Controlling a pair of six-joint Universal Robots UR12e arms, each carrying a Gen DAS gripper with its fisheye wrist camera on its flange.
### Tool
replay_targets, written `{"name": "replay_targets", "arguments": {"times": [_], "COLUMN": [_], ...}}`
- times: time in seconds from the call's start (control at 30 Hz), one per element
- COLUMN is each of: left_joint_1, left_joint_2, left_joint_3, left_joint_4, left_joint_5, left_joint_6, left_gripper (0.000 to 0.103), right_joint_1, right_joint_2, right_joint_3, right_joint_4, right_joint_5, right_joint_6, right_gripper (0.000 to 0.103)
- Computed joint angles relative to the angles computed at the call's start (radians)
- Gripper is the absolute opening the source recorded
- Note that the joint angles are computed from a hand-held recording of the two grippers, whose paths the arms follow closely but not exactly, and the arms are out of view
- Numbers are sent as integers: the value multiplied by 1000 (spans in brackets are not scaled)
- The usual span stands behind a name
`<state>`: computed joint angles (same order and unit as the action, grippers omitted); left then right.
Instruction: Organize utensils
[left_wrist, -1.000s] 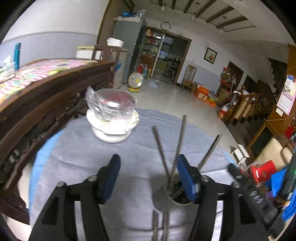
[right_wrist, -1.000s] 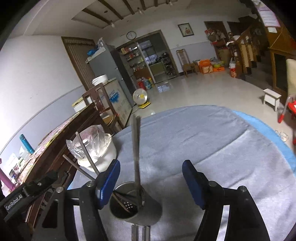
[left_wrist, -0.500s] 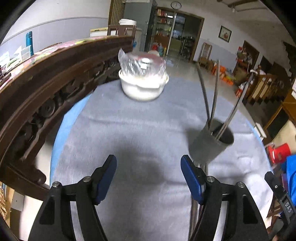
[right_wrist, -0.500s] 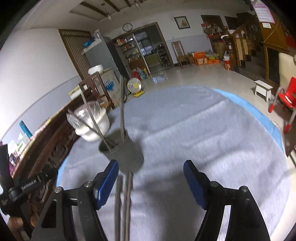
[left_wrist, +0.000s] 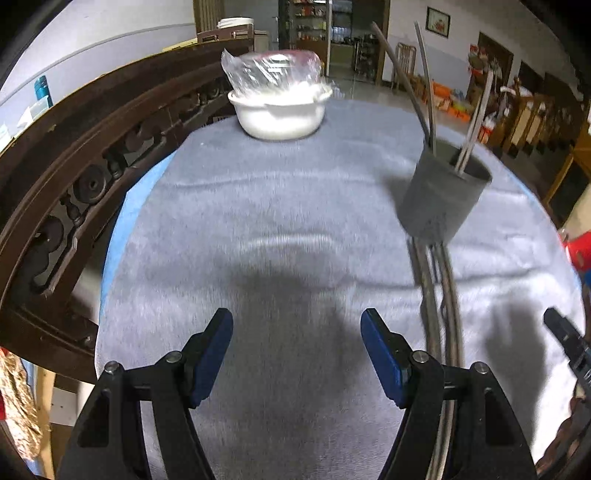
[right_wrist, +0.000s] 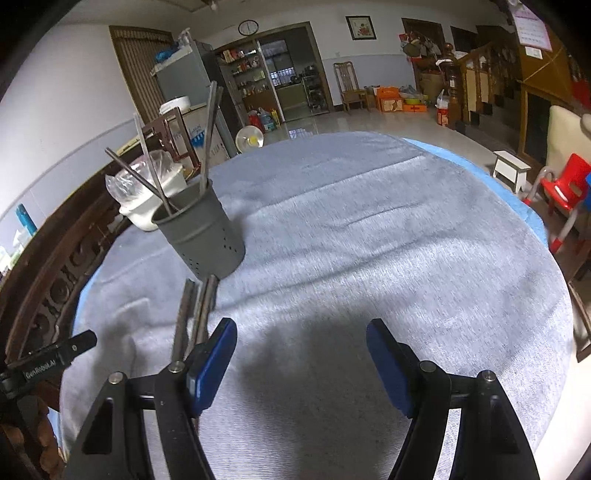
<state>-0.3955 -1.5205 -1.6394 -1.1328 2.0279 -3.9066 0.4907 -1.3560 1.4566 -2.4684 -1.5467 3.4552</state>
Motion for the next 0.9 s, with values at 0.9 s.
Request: {"name": "replay_targets", "arguments": {"times": [0.9], "left_joint_1": [-27], "left_joint_2": [-11], "left_joint_3": [-21], "left_joint_4": [-33], "left_joint_5": [30], "left_joint_6": [16], "left_gripper": [72], "right_joint_1": [16], "right_joint_2": [-2], "right_joint_3": [19], "right_joint_4": [24], "right_joint_5": [-24], "right_joint_6": [-36], "right_gripper": [76]}}
